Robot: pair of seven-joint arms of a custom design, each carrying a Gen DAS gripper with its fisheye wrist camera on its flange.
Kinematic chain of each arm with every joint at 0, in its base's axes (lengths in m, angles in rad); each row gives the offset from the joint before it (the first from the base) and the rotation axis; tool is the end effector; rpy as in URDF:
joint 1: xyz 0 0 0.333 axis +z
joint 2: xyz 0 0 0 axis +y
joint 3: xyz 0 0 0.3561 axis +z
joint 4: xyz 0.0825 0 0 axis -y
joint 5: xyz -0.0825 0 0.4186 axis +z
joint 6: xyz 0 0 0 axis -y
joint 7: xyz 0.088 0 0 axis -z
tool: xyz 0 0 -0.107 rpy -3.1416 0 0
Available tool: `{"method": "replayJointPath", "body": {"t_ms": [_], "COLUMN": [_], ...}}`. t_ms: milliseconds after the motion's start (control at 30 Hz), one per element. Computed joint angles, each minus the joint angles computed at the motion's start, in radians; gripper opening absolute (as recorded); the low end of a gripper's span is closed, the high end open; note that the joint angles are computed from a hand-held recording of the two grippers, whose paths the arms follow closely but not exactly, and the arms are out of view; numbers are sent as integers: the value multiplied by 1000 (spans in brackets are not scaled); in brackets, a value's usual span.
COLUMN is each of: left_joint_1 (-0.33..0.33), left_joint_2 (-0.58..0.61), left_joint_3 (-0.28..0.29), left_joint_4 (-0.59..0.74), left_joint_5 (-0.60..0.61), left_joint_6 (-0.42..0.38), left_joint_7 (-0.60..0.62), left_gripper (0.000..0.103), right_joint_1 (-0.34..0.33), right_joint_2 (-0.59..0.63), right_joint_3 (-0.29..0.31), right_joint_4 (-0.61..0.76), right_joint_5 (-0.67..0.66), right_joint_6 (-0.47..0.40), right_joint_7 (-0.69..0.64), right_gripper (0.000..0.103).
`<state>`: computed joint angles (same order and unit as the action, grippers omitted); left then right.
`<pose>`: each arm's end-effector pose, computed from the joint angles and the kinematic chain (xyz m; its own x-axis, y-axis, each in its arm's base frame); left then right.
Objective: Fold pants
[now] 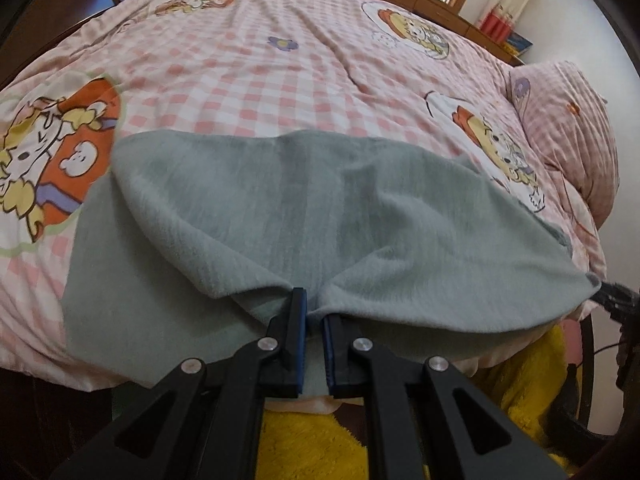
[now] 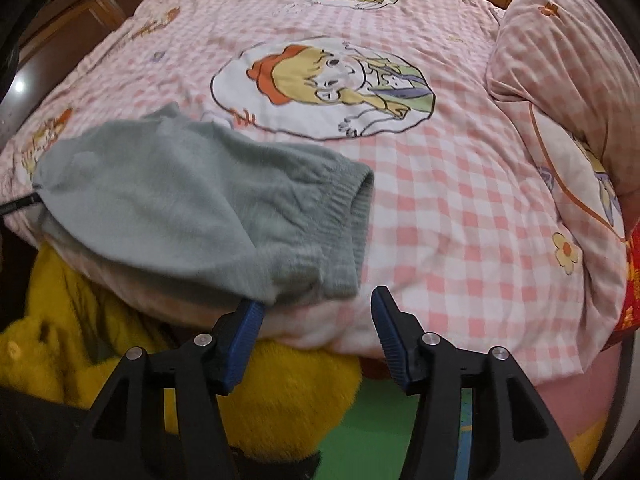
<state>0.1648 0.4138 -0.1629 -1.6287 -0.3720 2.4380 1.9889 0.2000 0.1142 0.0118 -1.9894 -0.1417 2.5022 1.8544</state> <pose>0.7508 0.0183 0.4479 -0.2002 -0.9548 0.2198 -0.8879 0.0820 -0.4526 0.6330 0.1368 0.4713 0.0227 -0.9997 0.0088 -0.9163 -0.0243 -0.3998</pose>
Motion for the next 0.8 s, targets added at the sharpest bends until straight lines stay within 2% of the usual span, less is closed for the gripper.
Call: {"method": "replayJointPath", "body": {"t_ms": [100, 200, 333, 433, 500, 667, 800], "left_joint_1": [-2, -11, -35, -44, -41, -39, -48], "left_joint_2": [-5, -4, -12, -27, -37, -75, -86], "left_joint_3": [6, 12, 25, 26, 21, 18, 8], "left_joint_4": [-5, -5, -11, -24, -28, -52, -49], "left_joint_5": [12, 37, 101, 129, 116, 101, 95], "left_joint_6": [8, 13, 3, 12, 8, 15, 27], "left_joint_7": [-4, -17, -36, -42, -51, -44, -17], "left_gripper": [7, 7, 8, 25, 29, 36, 40], "right_joint_1": [4, -9, -40, -63, -75, -89, -76], "right_joint_2": [-11, -31, -32, 1, 21, 53, 81], "right_joint_3": [-6, -11, -7, 16, 32, 49, 36], "right_joint_4": [-9, -33, -54, -30, -11, 25, 64], "right_joint_5": [-43, -17, 157, 371, 497, 688, 652], "right_joint_6": [-29, -13, 77, 104, 89, 45, -31], "right_joint_7": [27, 65, 59, -41, -105, -179, -131], "right_gripper": [55, 55, 55, 55, 55, 55, 55]}}
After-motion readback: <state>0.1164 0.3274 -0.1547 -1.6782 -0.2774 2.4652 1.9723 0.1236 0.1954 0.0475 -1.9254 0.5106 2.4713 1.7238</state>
